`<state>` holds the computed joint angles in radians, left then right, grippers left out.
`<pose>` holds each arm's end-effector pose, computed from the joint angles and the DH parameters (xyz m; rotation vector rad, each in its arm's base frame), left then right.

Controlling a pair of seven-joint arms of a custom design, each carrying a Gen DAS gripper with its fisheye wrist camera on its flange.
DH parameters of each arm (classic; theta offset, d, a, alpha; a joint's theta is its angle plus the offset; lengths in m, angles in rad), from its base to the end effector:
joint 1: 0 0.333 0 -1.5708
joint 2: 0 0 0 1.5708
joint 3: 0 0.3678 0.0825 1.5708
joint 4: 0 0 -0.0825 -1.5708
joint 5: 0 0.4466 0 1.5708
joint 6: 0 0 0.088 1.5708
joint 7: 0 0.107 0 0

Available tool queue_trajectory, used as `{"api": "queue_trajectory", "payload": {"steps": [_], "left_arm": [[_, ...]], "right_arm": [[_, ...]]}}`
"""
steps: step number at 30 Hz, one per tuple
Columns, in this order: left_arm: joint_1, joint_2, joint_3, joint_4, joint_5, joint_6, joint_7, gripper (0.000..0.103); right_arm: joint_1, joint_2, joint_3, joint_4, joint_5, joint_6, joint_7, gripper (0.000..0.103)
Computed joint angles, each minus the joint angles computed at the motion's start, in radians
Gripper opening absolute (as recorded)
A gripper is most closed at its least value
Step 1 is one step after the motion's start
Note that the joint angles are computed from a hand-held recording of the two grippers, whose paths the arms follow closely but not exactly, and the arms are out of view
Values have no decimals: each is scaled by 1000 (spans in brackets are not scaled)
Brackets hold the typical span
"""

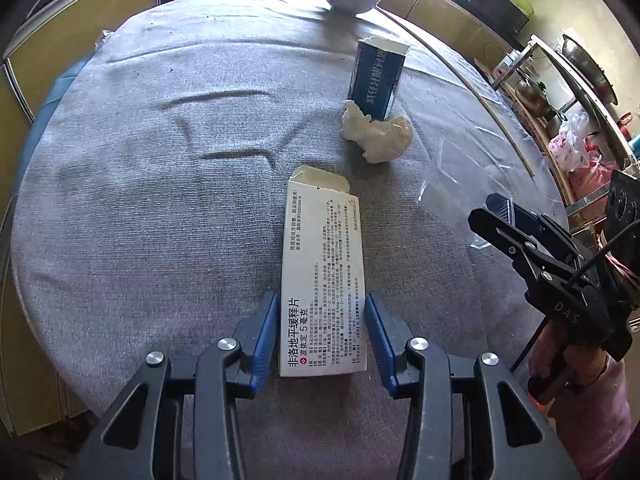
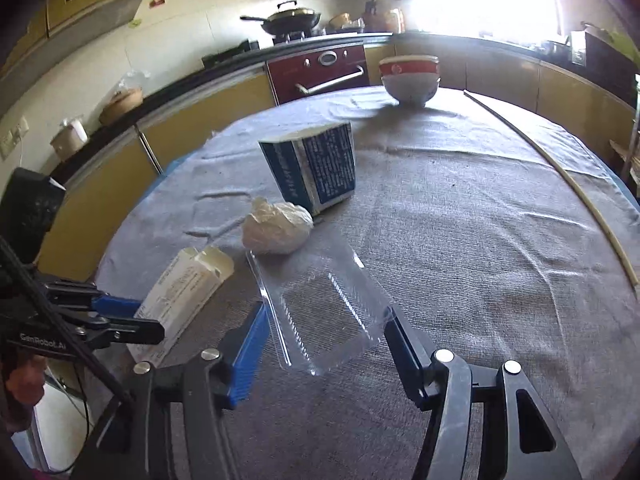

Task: Collect trash
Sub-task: 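Grasp the clear plastic container with the right tool while the left tool holds the box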

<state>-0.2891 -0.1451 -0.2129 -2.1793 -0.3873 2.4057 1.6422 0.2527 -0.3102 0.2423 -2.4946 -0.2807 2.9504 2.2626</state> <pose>0.5109 -0.2881 0.5137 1.7493 -2.4662 0.7063 0.4431 0.2670 0.4943 -1.7738 1.6435 -0.4648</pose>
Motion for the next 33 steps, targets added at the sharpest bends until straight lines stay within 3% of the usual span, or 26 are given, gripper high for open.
{"api": "queue_trajectory", "payload": {"steps": [3, 9, 17, 33], "left_arm": [[-1, -26, 3, -17, -4, 7, 6, 45], [-17, -108, 3, -68, 13, 31, 14, 45], [-60, -164, -21, -93, 69, 70, -14, 45], [-127, -224, -104, -107, 296, 157, -128, 45]], "right_arm": [[-16, -31, 21, -20, -12, 1, 38, 54], [-31, -119, 54, -85, -10, 3, 105, 54], [-36, -336, 105, -205, 20, -37, 199, 54], [63, -839, 153, -365, 62, -331, 343, 54]]}}
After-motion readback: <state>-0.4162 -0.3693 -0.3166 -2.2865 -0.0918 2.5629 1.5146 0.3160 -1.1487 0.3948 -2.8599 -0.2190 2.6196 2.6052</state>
